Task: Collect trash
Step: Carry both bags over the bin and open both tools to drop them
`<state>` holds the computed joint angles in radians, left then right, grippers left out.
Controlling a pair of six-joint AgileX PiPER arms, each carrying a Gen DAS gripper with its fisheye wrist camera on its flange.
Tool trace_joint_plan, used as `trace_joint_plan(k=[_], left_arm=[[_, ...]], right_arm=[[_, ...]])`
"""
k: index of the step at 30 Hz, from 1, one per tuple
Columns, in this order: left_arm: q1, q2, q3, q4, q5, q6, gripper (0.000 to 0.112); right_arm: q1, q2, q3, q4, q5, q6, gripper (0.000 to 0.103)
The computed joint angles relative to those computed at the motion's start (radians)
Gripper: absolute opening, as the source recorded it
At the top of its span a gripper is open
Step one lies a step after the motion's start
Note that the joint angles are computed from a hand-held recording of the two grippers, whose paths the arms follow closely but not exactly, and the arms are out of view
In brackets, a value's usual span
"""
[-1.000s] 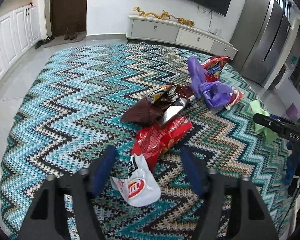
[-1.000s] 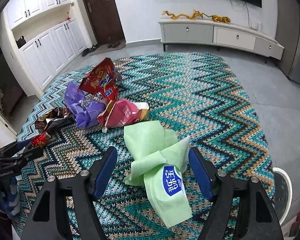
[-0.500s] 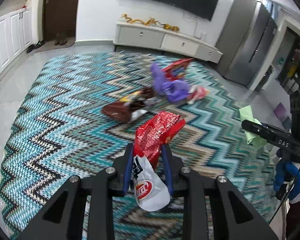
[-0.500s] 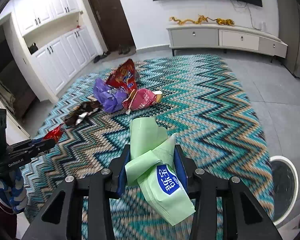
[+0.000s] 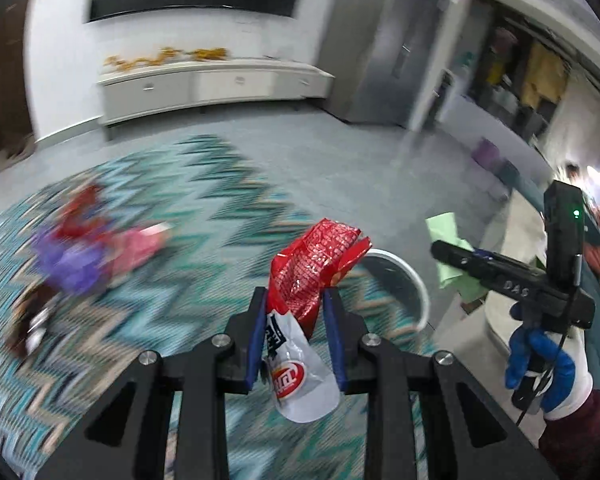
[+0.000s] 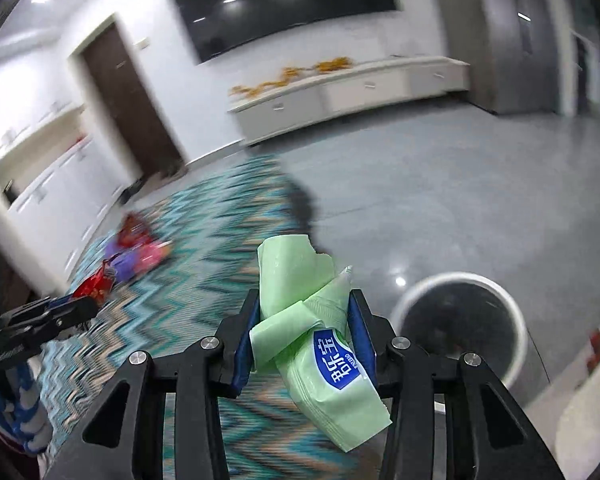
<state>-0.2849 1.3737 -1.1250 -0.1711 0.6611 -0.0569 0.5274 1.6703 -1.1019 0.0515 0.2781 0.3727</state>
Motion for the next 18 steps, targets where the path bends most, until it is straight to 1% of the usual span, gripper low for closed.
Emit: trace_joint_plan(k=[2, 6, 7, 9, 10, 13, 14, 15, 16, 18], left_arm=[[-0.087, 0.139, -0.124, 0.051, 0.008, -0.067, 0.027], [-0.192, 0.402, -0.385, 0.118, 0.058, -0.154, 0.029], [-0.211, 0.480, -0.470, 0.119, 0.082, -0.163, 0.029], [-0.223, 0.582, -0.585, 0.099, 0.121, -0.159, 0.029], [-0.226, 0.652, -0.670, 0.067, 0.153, -0.147, 0.030], [-0.224, 0.800, -0.865, 0.001, 0.239, -0.137, 0.033], [-0.222, 0.824, -0.895, -0.020, 0.251, -0.132, 0.040], [-0.217, 0.861, -0.945, -0.048, 0.273, -0.129, 0.044], [-0.213, 0.886, -0.979, -0.071, 0.285, -0.129, 0.051], [-0.207, 0.935, -1.047, -0.097, 0.308, -0.134, 0.053]], right_arm=[[-0.066, 0.012, 0.021, 0.071, -0.020, -0.071, 0.043], [-0.206, 0.092, 0.025, 0.379, -0.037, -0.377, 0.046], [-0.236, 0.119, 0.018, 0.474, -0.036, -0.468, 0.047], [-0.281, 0.173, -0.005, 0.635, -0.029, -0.620, 0.049], [-0.300, 0.199, -0.016, 0.683, -0.027, -0.664, 0.050], [-0.348, 0.267, -0.046, 0.792, -0.020, -0.764, 0.051], [-0.361, 0.284, -0.056, 0.812, -0.014, -0.781, 0.054], [-0.371, 0.305, -0.069, 0.799, -0.013, -0.761, 0.056], [-0.375, 0.313, -0.073, 0.797, -0.014, -0.755, 0.058], [-0.387, 0.325, -0.076, 0.828, -0.014, -0.778, 0.059]])
